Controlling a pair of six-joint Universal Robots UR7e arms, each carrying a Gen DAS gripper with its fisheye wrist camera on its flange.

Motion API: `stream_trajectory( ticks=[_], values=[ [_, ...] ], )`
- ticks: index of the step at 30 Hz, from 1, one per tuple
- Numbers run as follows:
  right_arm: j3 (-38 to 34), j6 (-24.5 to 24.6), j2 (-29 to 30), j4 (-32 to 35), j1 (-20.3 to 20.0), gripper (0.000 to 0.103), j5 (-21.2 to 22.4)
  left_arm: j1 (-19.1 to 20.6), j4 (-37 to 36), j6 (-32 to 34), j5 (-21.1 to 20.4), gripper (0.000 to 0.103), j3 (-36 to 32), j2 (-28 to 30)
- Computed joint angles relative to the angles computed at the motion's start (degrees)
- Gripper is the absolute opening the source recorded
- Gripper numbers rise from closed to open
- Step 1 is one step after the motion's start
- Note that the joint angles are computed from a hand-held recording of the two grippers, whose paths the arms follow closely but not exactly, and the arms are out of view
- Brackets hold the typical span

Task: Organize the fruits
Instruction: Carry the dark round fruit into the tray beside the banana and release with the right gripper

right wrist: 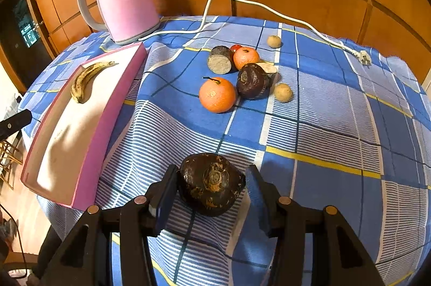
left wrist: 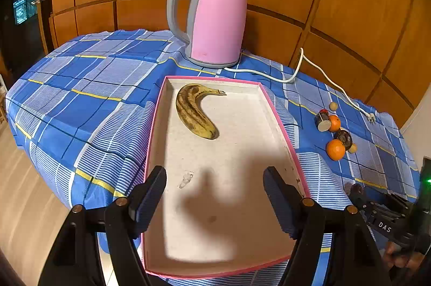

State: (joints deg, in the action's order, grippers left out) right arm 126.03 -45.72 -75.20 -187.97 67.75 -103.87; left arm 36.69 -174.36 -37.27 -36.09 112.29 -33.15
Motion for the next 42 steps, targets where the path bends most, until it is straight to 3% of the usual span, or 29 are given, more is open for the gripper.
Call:
stream_trajectory(
  ticks=[9,28,36,42],
  values=[
    [0.76,-1.23,-1.68,1.99,2.04,0.051,1.54,-0.38,-2.08,1.54,-0.6,0.075,0.52,0.2],
    [0.14,-4.5,-0.43,7.67,5.18,0.051,0.4,0.45,-2.1,0.86,-0.9,0.075,1.23,0.19],
    [-3.31,-5.17,2.29,9.54,8.92,0.051,-0.41,1.22,-4.16,0.41,-0.64,0.076,2.17,-0.44],
    [-9.47,-3.48,7.64,14.01,12.25,0.051,-2.07,1.94,-4.49,-0.63,0.31,0.076,2.75,-1.21]
  ],
)
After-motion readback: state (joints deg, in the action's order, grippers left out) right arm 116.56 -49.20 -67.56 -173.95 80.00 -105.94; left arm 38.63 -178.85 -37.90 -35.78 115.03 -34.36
